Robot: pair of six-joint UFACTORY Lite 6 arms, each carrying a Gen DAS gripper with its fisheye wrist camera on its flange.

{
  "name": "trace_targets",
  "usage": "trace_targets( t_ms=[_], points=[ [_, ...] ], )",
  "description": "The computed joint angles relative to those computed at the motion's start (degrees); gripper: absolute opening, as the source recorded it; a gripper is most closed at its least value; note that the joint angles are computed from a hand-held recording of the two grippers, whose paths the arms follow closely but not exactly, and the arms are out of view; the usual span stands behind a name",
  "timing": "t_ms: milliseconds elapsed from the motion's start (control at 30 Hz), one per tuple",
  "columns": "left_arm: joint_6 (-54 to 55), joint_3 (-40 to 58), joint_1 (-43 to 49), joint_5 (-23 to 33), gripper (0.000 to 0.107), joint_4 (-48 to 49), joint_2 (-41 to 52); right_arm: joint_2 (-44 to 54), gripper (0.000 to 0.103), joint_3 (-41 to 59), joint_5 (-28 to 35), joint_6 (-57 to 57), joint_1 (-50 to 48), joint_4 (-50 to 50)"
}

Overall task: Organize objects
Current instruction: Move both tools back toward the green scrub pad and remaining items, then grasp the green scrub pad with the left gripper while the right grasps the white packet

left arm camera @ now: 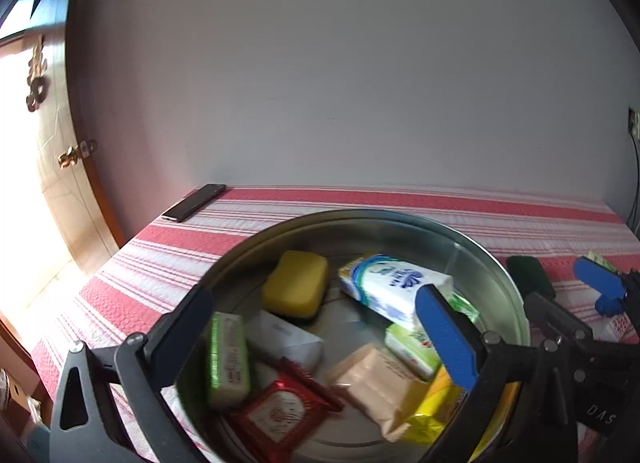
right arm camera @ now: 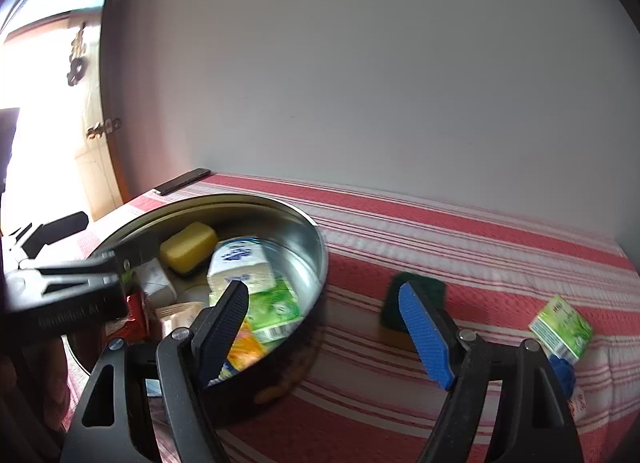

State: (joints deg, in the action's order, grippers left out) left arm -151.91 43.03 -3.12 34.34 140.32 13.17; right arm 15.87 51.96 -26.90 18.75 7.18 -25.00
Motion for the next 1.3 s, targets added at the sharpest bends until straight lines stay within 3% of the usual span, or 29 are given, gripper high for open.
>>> trace_targets(
  t_ms=[433, 667, 767, 900, 1100, 1300],
  points=[
    [9.8, 4.17, -13.15, 1.95, 0.103, -11.46, 1.85, -2.76, 0.08, -6.73, -6.59, 6.28, -17.74, -11.58],
    [20.95, 18.16, -23.26, 0.92, 0.103, -20.75, 12.86, 0.11, 0.08, -4.49, -7.75, 13.3, -29.36, -17.52],
    [29.43, 27.84, -24.97, -2.24, 0.103, -27.54, 19.87, 1.58, 0.08, -2.03, -3.63, 11.64, -30.43, -16.59],
    [40.81, 39.38, -25.86, -5.36, 0.103, -36.64, 28.52, 4.9, 0.08, 2.87, 0.14, 18.06, -33.27, -23.94],
    [69.12, 58.41, -23.78, -10.88, 0.101, -62.15, 41.12, 10.1, 0.08, 9.1, 3.95, 31.46, -34.75, -35.44],
    [92.35, 74.57, -22.65, -8.8, 0.1, -84.29, 51.77, 9.15, 0.08, 7.74, 3.27, 29.56, -34.56, -33.2]
  ],
)
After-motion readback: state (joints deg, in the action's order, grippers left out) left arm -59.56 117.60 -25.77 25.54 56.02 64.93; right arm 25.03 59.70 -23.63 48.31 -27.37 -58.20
